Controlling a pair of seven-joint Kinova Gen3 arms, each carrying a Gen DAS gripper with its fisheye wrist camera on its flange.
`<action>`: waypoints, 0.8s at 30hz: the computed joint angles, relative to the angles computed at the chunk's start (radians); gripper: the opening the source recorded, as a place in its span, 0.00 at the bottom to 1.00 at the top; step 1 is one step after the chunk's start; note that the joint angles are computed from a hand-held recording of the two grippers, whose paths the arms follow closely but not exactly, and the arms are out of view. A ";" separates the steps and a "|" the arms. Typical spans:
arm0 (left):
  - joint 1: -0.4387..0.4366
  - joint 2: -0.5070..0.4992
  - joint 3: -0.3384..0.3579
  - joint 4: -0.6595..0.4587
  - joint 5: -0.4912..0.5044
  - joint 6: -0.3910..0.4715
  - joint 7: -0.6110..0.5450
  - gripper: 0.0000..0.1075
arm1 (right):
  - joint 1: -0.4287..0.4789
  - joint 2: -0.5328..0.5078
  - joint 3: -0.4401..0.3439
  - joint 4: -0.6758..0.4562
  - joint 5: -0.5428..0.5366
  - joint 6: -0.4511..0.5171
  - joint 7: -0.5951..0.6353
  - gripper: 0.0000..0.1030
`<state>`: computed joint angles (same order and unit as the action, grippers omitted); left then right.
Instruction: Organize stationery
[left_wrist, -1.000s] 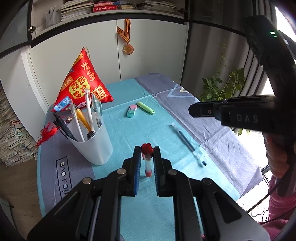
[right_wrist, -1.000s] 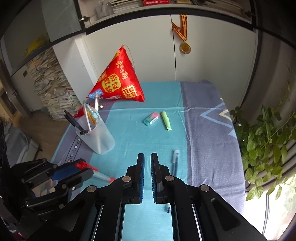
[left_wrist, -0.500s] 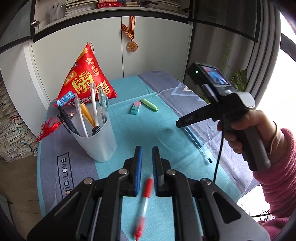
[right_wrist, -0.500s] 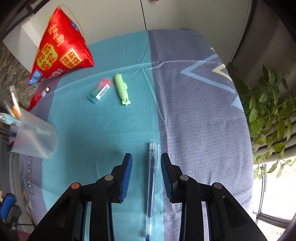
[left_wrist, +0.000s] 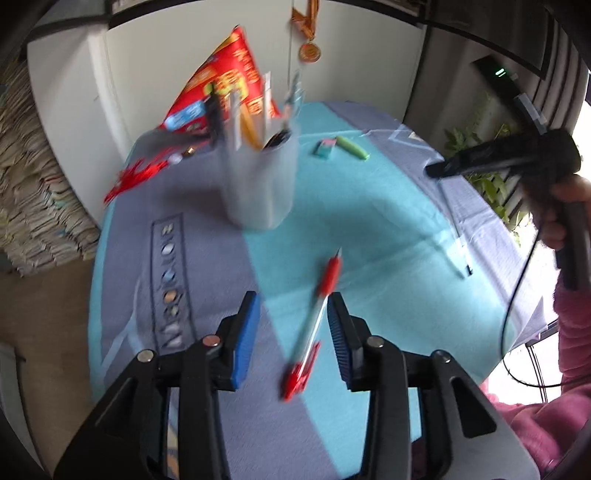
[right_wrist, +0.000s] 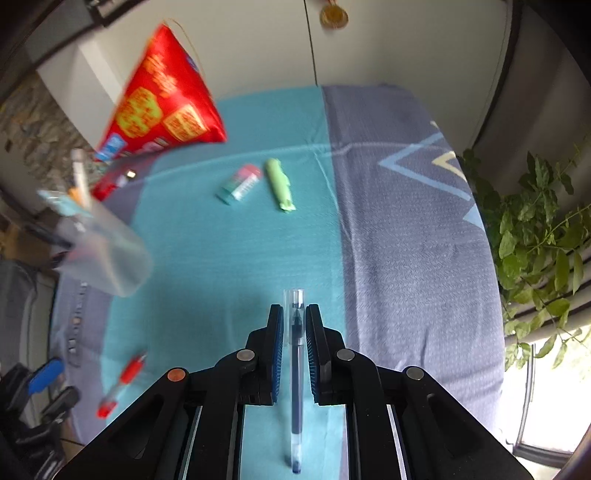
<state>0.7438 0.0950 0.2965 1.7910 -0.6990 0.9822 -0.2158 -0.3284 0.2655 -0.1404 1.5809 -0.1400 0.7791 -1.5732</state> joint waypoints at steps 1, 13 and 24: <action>0.004 -0.013 0.004 0.022 0.006 -0.010 0.004 0.33 | 0.012 -0.030 -0.010 0.026 -0.022 -0.022 0.019 0.12; 0.071 0.054 -0.011 0.065 0.033 -0.036 -0.044 0.30 | 0.042 -0.197 -0.023 0.157 -0.218 -0.117 0.207 0.12; 0.074 -0.029 0.030 0.106 -0.119 -0.053 0.086 0.11 | 0.008 -0.263 -0.009 0.201 -0.232 -0.152 0.213 0.12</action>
<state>0.8177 0.0661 0.3263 1.8973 -0.8181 0.9297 -0.1302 -0.3200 0.0022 -0.1491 1.7817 -0.3717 0.6274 -1.3600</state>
